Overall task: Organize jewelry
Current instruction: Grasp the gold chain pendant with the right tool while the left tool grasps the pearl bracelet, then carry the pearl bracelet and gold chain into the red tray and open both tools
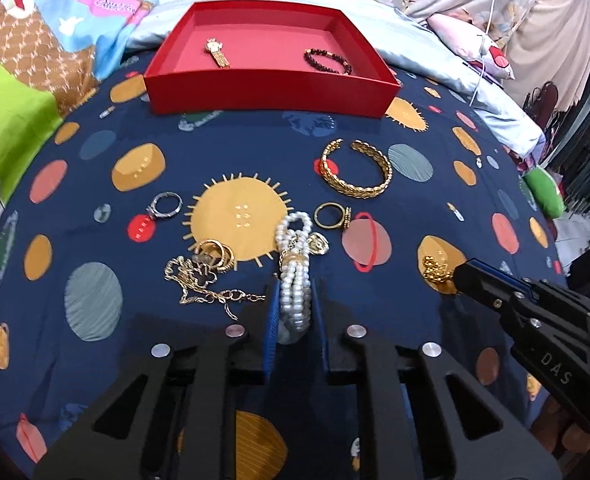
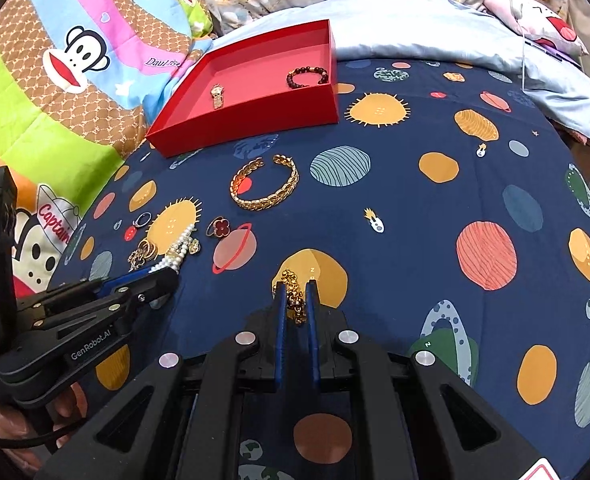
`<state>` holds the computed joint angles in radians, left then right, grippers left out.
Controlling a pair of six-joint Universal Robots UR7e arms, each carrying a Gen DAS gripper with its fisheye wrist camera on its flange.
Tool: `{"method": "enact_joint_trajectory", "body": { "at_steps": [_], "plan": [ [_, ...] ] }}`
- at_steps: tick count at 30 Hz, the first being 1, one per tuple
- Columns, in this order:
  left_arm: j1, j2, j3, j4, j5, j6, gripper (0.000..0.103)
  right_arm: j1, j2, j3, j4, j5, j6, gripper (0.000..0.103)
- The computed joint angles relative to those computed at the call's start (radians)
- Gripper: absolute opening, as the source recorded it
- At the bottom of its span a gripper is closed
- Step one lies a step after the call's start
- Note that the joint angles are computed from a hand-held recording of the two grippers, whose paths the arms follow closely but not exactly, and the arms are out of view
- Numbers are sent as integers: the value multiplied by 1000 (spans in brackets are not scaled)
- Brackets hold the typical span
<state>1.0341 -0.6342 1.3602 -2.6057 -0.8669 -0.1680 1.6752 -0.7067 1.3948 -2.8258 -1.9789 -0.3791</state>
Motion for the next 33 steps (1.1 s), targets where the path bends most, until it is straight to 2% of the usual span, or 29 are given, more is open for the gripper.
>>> {"method": "enact_joint_trajectory", "body": {
  "at_steps": [8,10,12,17,18,19,20,22,23,33],
  "plan": [
    [-1,21,-28,3,13,-7,19,0,3,-1,10,3,-3,9],
    [2,25,-36,4,8,-10,23,2,4,0,9,4,-10,12],
    [2,28,-41,4,3,-12,26,4,6,1,1,1,-24,18],
    [-1,33,-40,-7,17,1,26,4,23,-13,12,-31,-33,19],
    [-1,32,-40,-6,15,-2,25,3,23,-10,4,-32,-37,17],
    [-1,32,-39,-5,14,-5,21,4,24,-9,-2,-37,-43,15],
    [0,31,-39,-3,12,-6,15,5,26,-10,-2,-39,-47,9],
    [2,28,-38,-2,5,-11,14,4,25,-10,-2,-36,-46,9],
    [3,26,-38,-2,2,-11,14,4,24,-9,-3,-33,-48,3],
    [-17,-27,9,-57,-7,-3,12,28,-12,11,-42,17,-53,4]
  ]
}}
